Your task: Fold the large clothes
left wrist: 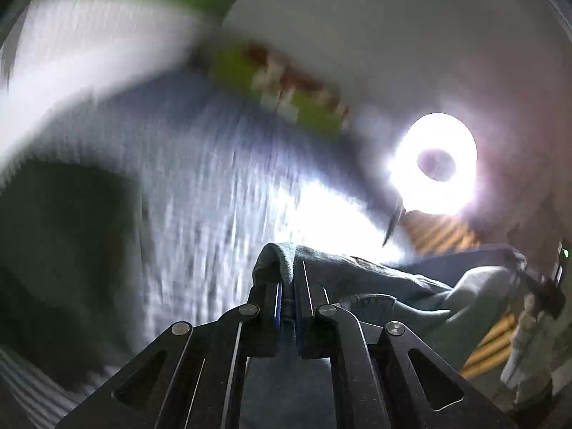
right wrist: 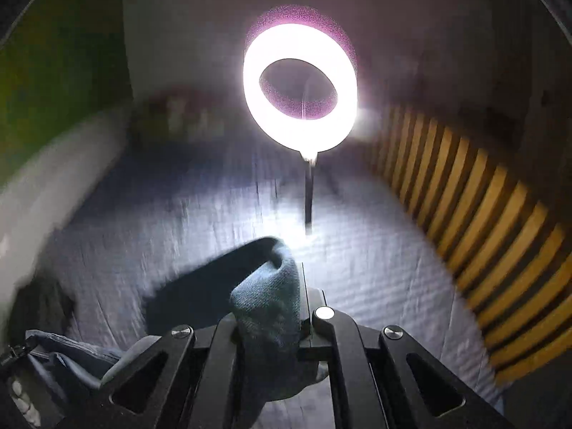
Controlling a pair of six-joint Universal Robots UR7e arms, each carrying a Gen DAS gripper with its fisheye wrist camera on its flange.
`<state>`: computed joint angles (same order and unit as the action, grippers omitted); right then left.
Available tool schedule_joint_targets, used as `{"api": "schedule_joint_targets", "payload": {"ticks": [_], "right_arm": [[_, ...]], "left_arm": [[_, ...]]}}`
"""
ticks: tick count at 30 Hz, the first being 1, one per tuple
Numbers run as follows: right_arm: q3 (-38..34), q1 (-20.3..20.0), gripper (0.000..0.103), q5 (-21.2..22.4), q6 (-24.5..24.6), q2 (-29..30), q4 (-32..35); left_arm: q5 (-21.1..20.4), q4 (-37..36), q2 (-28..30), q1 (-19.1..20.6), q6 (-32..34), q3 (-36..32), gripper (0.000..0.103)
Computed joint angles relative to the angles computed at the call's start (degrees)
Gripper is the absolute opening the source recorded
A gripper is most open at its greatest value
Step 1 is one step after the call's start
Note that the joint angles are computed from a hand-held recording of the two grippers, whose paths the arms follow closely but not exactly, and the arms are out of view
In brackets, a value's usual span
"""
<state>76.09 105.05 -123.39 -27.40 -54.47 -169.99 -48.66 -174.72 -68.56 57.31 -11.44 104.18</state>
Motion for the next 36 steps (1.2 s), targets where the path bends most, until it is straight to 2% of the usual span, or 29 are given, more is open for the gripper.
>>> {"api": "schedule_joint_targets", "payload": {"ticks": [2,4,6,8,10,13,15,17,20,22,24,25,26,28,31,32,34,36], "right_arm": [[-1.95,1.84,0.003,0.57,-1.12,-0.22,-2.58],[-0.65,2.74,0.003,1.19,-1.96,-2.11,-5.06],[4.04,2.18,0.003,2.15,-2.00,-5.67,-6.68],[12.14,0.06,0.003,3.67,0.89,-11.17,-5.67],[22.38,-3.28,0.003,5.61,2.38,-16.89,-6.32],[38.10,-9.02,0.003,5.07,1.35,-22.81,-10.28],[45.45,-13.99,0.003,5.49,3.97,-25.54,-7.03],[50.81,-18.68,0.003,5.64,5.52,-26.96,-5.24],[55.12,-21.03,0.003,3.91,2.04,-26.79,-10.98],[56.50,-20.65,0.004,3.75,1.23,-28.26,-10.59],[56.11,-19.67,0.006,3.88,0.28,-29.75,-6.84],[55.61,-20.44,0.009,4.74,-1.56,-31.17,-3.58],[54.83,-19.36,0.012,3.66,-2.41,-32.04,-0.24],[54.47,-18.38,0.027,3.11,-3.34,-34.17,2.46],[52.00,-16.80,0.033,5.57,-2.93,-36.63,6.15],[50.47,-16.13,0.036,5.68,-2.47,-35.76,6.17],[46.16,-14.44,0.051,5.30,-1.61,-32.49,5.55],[40.24,-12.77,0.061,4.66,-2.34,-26.20,5.57]], "left_arm": [[0.49,-1.00,-1.28,-2.51,2.76,-1.95,0.005],[2.45,-2.17,-3.28,-5.65,5.80,-0.73,0.005],[4.87,-1.66,-6.13,-8.23,7.84,4.49,0.005],[6.78,-0.40,-8.50,-9.40,7.62,10.34,0.005],[7.04,3.49,-11.64,-9.27,2.69,18.25,0.005],[2.98,11.60,-13.92,-5.97,-7.94,27.61,0.005],[0.44,15.49,-12.63,-3.33,-13.29,31.92,0.005],[-1.68,14.98,-11.46,-1.88,-16.40,35.42,0.004],[-1.34,10.55,-12.78,-2.48,-17.58,39.63,0.004],[-2.47,10.72,-14.36,-2.86,-16.85,40.17,0.007],[-0.78,14.12,-16.94,-4.74,-17.39,40.38,0.012],[0.32,15.72,-18.41,-5.87,-17.77,40.52,0.013],[1.11,16.93,-19.44,-6.92,-17.98,40.43,0.014],[3.01,19.82,-22.46,-9.25,-19.32,40.75,0.019],[4.32,23.39,-25.79,-11.38,-19.75,39.25,0.022],[4.18,22.09,-24.75,-11.08,-18.55,38.22,0.024],[4.10,20.64,-22.38,-10.62,-17.05,36.32,0.030],[2.73,17.59,-17.10,-8.77,-13.80,32.95,0.034]]}}
